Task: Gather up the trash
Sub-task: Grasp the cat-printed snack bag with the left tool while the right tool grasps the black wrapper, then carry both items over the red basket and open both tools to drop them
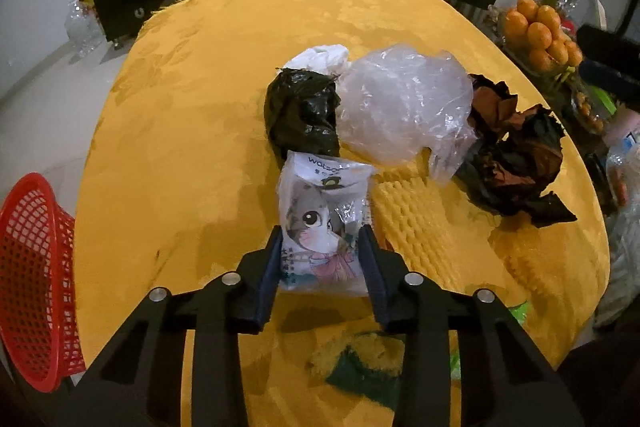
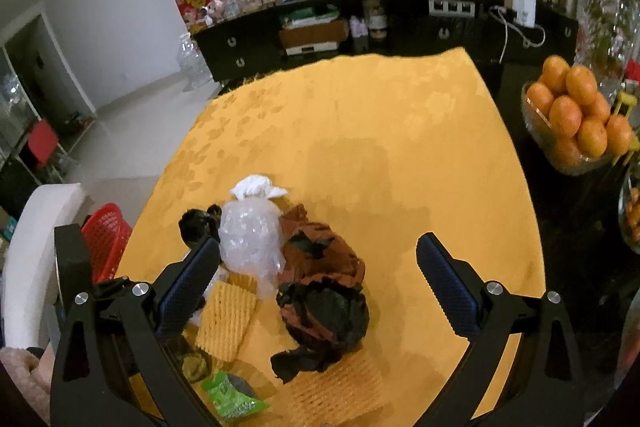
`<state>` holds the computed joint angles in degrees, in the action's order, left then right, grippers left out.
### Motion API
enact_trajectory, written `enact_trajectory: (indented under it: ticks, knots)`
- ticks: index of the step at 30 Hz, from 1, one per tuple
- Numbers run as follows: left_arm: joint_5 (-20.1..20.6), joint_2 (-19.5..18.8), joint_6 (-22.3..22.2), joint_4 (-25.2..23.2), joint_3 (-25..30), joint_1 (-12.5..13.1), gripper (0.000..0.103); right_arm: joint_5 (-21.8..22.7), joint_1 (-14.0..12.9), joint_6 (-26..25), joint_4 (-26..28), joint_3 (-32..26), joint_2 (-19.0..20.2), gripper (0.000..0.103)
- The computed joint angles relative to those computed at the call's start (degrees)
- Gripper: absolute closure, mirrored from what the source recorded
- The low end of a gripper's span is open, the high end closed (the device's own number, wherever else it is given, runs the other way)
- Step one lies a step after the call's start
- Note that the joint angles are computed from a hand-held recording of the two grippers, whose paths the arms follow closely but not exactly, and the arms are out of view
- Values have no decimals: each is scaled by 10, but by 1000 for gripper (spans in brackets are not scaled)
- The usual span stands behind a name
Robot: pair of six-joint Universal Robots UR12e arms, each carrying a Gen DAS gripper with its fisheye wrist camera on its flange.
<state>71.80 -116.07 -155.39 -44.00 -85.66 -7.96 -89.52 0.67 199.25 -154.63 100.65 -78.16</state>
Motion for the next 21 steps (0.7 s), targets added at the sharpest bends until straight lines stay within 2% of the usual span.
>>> enact_trajectory:
  ticks: [6, 11, 13, 14, 16, 19, 21]
  knots:
    - [-16, 11, -9, 21, -7, 8, 72, 19, -1, -11, 30, 2, 3, 8]
    - [-32, 20, -40, 51, -12, 20, 72, 27, 2, -28, 77, -2, 13, 16]
    - [-35, 22, -49, 60, -12, 23, 72, 25, 4, -38, 101, -7, 18, 31]
    - [-37, 24, -54, 68, -14, 25, 72, 26, 5, -41, 110, -8, 20, 35]
    - [-40, 27, -60, 75, -16, 27, 72, 28, 5, -44, 129, -11, 24, 52]
    - [-41, 29, -70, 83, -16, 30, 72, 32, 3, -42, 128, -9, 23, 62]
    - [-40, 30, -74, 90, -17, 32, 72, 40, 1, -37, 117, -5, 19, 64]
